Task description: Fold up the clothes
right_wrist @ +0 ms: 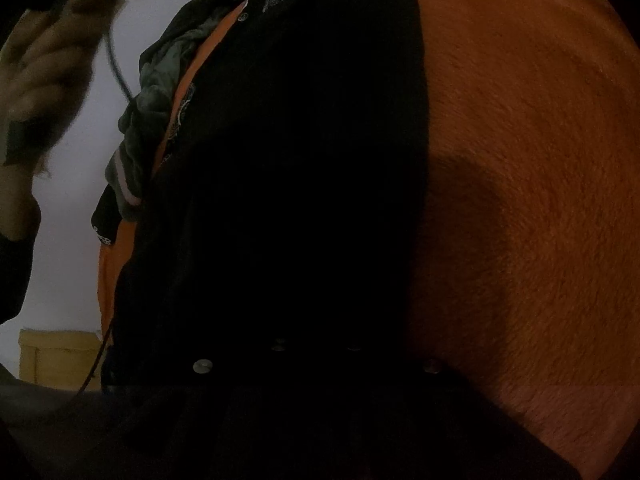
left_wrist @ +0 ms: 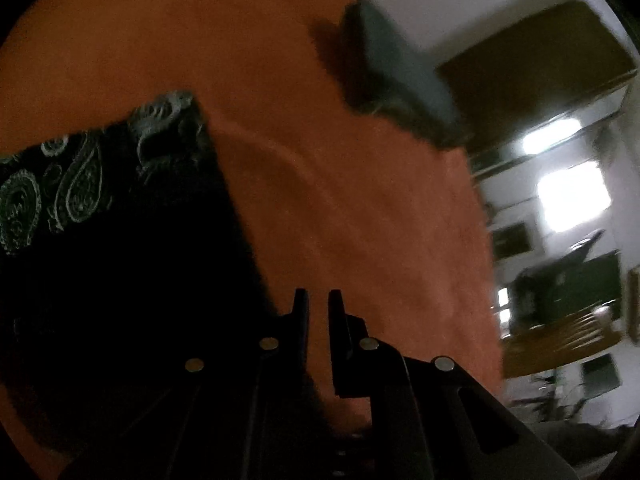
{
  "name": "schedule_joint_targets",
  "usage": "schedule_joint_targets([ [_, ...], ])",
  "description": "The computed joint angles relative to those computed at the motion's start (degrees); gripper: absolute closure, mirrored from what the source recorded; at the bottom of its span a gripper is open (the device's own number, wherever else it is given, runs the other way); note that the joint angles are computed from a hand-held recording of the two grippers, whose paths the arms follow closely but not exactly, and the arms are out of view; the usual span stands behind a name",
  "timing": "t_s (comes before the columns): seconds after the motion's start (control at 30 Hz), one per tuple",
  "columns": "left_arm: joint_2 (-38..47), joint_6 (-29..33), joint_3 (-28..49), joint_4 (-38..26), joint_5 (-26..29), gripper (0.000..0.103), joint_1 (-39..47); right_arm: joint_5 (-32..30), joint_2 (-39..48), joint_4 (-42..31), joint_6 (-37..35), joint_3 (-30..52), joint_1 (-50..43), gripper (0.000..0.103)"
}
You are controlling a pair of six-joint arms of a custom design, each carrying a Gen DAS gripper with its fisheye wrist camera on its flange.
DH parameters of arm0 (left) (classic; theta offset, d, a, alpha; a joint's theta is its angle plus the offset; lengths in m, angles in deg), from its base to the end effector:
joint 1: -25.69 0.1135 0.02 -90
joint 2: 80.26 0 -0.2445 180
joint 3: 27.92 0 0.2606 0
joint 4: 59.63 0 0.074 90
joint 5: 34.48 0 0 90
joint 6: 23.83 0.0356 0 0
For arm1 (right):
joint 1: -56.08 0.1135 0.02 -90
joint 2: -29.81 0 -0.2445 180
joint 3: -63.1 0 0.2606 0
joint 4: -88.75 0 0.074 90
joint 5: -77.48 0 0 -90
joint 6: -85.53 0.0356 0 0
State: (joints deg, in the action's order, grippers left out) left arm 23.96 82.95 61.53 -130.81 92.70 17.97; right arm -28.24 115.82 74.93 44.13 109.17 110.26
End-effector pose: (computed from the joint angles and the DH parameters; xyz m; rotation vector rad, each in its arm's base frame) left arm 0.3333 -0.0669 0.1820 0.6422 2.7972 -0.9542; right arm 0.1483 0.2220 0.1028 -0.2625 2.7888 0.9566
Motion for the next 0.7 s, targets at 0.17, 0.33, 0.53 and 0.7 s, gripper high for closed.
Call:
schedule_joint_targets([
  [0.17, 5.64, 0.20, -0.90, 0.90, -5.14, 0.094, 2.48, 0.59, 6.20, 1.40, 0.26, 4.99, 0.62, 0.103],
  [0.33, 8.15, 3.75, 0.73, -1.01, -4.21, 0.094, 4.46, 3.88, 10.40, -2.35, -0.34, 12.03, 2.47, 0.103],
  [0.53, 8.22, 5.28, 0.78, -1.13, -4.61, 0.094, 3.81, 11.79, -11.49, -17.31, -9.28, 7.28, 7.33, 0.097],
  [0.7, 10.98, 7.68, 3.31, -4.55, -2.42, 0.094, 5.21, 46.51, -18.55, -40.45, -24.47, 9.06, 34.79, 0.075],
])
